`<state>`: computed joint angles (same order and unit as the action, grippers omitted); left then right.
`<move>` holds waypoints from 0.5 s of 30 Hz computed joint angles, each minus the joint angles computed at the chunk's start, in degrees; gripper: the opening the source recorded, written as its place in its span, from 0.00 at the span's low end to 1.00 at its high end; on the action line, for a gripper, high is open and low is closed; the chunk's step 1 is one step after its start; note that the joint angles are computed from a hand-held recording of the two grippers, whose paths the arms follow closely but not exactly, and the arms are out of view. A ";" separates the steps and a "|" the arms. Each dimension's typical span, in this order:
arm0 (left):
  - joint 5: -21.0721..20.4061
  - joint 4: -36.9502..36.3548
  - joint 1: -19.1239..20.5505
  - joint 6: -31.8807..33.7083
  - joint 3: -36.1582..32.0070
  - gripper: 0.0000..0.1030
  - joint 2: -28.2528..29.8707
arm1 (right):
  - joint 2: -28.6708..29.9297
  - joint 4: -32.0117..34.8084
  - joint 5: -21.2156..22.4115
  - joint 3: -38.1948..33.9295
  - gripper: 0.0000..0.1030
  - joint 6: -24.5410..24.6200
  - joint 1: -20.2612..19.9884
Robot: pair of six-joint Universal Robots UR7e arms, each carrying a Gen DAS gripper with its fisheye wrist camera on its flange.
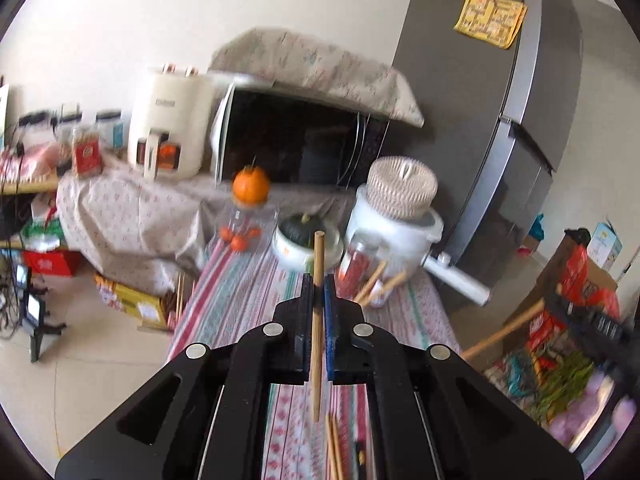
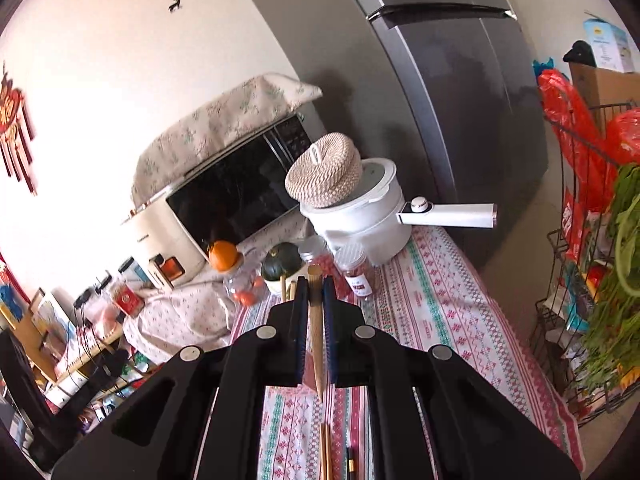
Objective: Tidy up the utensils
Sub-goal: 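Lower the left chopstick into the pink holder and open the left gripper while the right carries its chopstick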
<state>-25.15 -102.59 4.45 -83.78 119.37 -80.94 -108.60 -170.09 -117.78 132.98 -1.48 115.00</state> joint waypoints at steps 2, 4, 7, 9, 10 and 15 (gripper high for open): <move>2.52 0.67 0.85 1.50 -2.80 0.04 2.00 | -0.57 0.27 0.91 0.04 0.07 0.04 -1.05; 4.16 0.37 2.11 3.01 -5.26 0.04 4.03 | -0.86 0.97 1.93 -0.07 0.07 0.22 -2.20; 5.81 -0.35 4.26 4.36 -8.02 0.04 6.81 | -1.34 2.75 3.86 -0.47 0.07 0.66 -4.07; 6.56 -0.57 5.87 4.58 -9.50 0.04 8.60 | -1.41 3.14 4.41 -0.53 0.07 0.72 -4.76; 7.01 0.06 6.66 4.16 -10.24 0.04 9.46 | -1.42 3.18 4.54 -0.55 0.07 0.65 -5.00; 7.76 -7.14 9.77 7.90 -9.87 0.05 11.82 | -1.73 3.70 5.39 -0.58 0.07 0.51 -6.07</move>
